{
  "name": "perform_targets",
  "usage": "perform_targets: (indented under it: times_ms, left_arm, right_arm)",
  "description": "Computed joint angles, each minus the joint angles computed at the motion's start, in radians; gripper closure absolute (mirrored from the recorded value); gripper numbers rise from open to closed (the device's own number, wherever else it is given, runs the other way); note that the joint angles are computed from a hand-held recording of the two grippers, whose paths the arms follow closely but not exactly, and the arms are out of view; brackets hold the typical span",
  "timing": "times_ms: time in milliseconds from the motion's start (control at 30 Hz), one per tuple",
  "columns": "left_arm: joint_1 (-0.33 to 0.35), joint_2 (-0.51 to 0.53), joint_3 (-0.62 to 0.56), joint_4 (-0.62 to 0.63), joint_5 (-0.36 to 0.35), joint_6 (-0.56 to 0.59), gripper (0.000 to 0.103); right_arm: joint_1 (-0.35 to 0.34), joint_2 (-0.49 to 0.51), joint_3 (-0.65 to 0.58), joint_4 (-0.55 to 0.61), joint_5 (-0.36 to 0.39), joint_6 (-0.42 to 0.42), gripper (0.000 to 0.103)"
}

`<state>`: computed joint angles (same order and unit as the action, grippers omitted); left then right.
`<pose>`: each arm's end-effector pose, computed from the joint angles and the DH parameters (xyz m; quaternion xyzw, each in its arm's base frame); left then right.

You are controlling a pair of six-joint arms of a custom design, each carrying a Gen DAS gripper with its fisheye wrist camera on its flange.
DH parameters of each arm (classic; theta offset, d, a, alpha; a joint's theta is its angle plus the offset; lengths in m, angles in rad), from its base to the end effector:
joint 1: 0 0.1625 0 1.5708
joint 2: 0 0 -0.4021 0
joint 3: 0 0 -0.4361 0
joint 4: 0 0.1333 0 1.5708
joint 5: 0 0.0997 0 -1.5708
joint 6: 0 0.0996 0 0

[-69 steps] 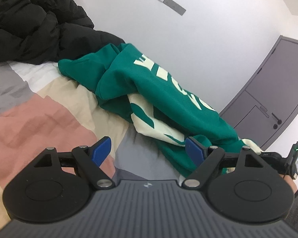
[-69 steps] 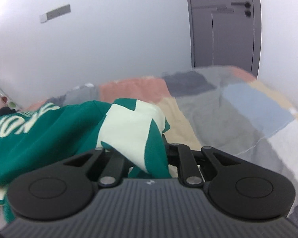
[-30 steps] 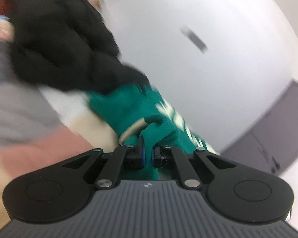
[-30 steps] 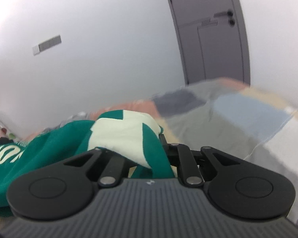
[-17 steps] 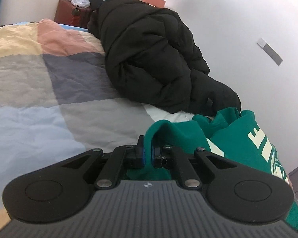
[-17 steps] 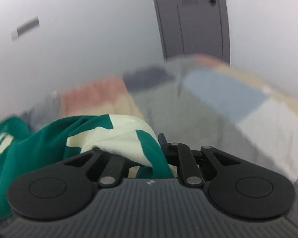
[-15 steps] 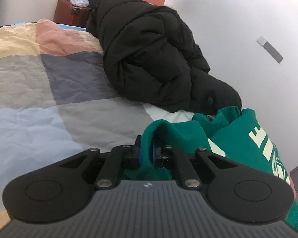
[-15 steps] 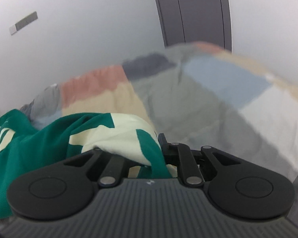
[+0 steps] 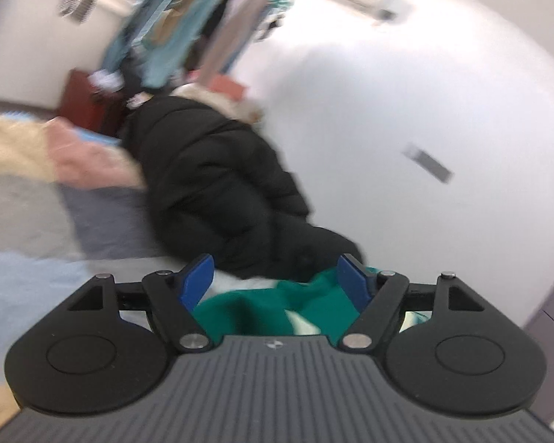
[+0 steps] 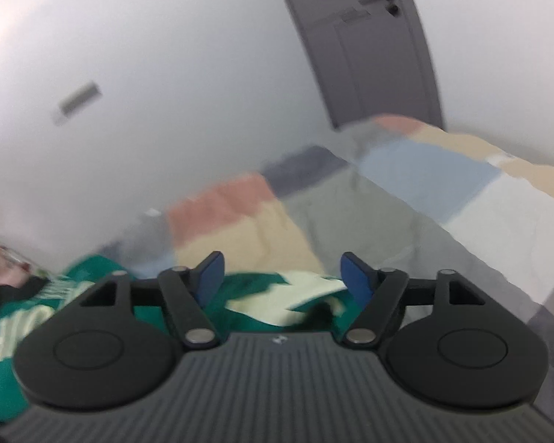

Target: Fold large clothes

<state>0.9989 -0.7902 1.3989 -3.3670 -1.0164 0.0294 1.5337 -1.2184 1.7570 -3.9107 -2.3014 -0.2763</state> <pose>-0.2533 -0.7367 0.2596 0.0898 0.8068 -0.5792 0.0744 0.0459 -0.5647 0.4302 -0.2088 -0.6094 0.6884 0.3334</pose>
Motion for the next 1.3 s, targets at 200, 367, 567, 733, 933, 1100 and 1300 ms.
perform_targets:
  times_ms: [200,367,567,733,933,1100,1300]
  left_arm:
    - [0.028,0.045,-0.072,0.245,-0.259,-0.089,0.025]
    - [0.073,0.196,-0.3,0.535,-0.384,-0.226,0.025]
    - [0.129,0.425,-0.62,0.687,-0.459,-0.363,0.025]
    - [0.169,0.521,-0.758,0.662,-0.474,-0.41,0.026]
    - [0.21,0.558,-0.815,0.612,-0.556,-0.574,0.032]
    - [0.201,0.558,-0.824,0.63,-0.478,-0.512,0.079]
    - [0.177,0.446,-0.651,0.479,-0.506,-0.434,0.095]
  right_arm:
    - [-0.039,-0.066,0.097,0.236,0.322,0.233,0.027]
    - [-0.111,-0.04,0.056,0.511,0.553,0.469,0.021]
    - [-0.154,0.071,-0.069,0.642,0.619,0.563,0.017]
    - [-0.199,0.126,-0.139,0.631,0.7,0.601,0.018]
    - [-0.219,0.188,-0.216,0.592,0.722,0.558,0.048]
    - [-0.209,0.191,-0.227,0.574,0.721,0.477,0.092]
    - [-0.152,0.135,-0.139,0.394,0.751,0.271,0.095]
